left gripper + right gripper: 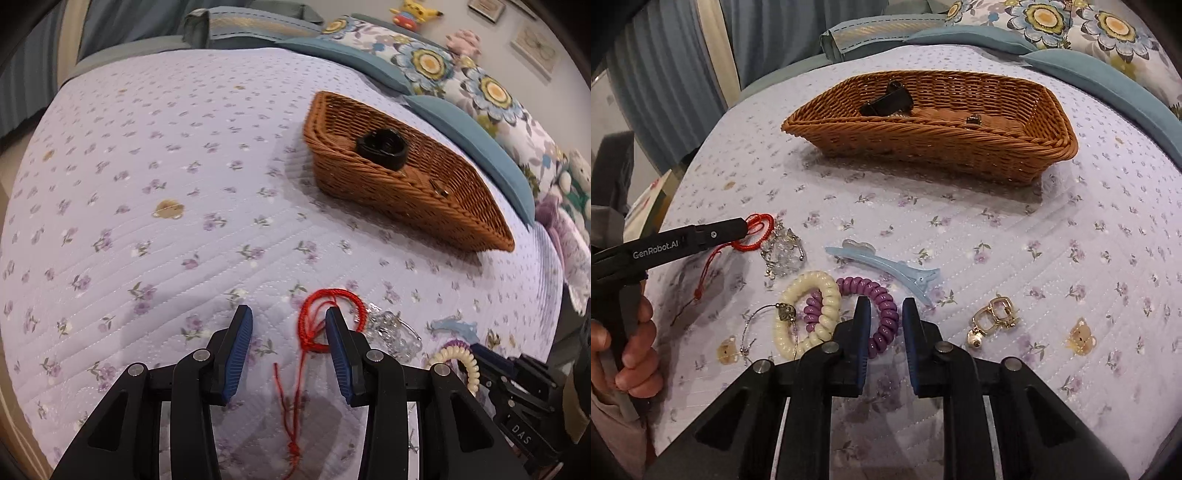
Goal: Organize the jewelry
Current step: 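Grasp the red string bracelet with the left tool while the right tool grasps the purple coil hair tie, then carry both items into the wicker basket and open both tools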
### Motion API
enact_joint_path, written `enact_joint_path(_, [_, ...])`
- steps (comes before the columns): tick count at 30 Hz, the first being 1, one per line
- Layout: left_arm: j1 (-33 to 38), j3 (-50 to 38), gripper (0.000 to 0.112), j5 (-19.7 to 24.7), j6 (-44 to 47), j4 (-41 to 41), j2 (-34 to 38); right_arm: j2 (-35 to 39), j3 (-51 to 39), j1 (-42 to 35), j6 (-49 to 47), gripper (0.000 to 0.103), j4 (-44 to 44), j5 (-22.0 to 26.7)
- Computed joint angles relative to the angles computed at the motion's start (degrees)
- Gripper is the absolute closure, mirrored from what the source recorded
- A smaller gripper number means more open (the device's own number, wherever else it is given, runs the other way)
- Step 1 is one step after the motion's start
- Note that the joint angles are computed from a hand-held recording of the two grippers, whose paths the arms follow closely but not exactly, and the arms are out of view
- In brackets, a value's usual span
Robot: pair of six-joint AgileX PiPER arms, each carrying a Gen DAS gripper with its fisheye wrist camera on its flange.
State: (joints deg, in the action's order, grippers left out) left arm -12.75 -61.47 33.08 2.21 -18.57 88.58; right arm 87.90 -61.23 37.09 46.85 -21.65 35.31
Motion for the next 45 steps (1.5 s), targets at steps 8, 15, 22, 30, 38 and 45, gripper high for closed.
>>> enact_joint_path(8, [-6.3, -2.5, 0.107, 0.1, -7.5, 11.6, 2.2, -0.4, 0.0, 2.1, 3.2, 0.09, -4.5, 0.9])
enact_joint_path(15, [-6.6, -1.0, 0.107, -1.7, -7.8, 12.2, 0.7, -2.8, 1.3, 7.1, 13.8, 0.091, -16.9, 3.9])
enact_joint_path(22, [-5.4, 0.2, 0.107, -2.7, -5.3, 8.8, -0.9, -7.6, 3.8, 9.5, 27.1, 0.091, -30.7, 13.5])
enact_joint_path(30, [-4.0, 1.6, 0.107, -3.6, 0.7, 1.6, -3.9, -11.6, 5.9, 3.5, 24.8, 0.091, -25.2, 4.5])
enact_joint_path(38, [-4.6, -4.6, 0.107, -1.3, -0.9, 1.7, -4.6, -9.2, -1.7, -0.2, 19.9, 0.091, -24.2, 5.5])
enact_joint_path(45, [-6.8, -25.3, 0.107, 3.2, -4.1, 4.3, 7.8, 0.5, -15.4, -9.4, 8.6, 0.091, -18.1, 2.9])
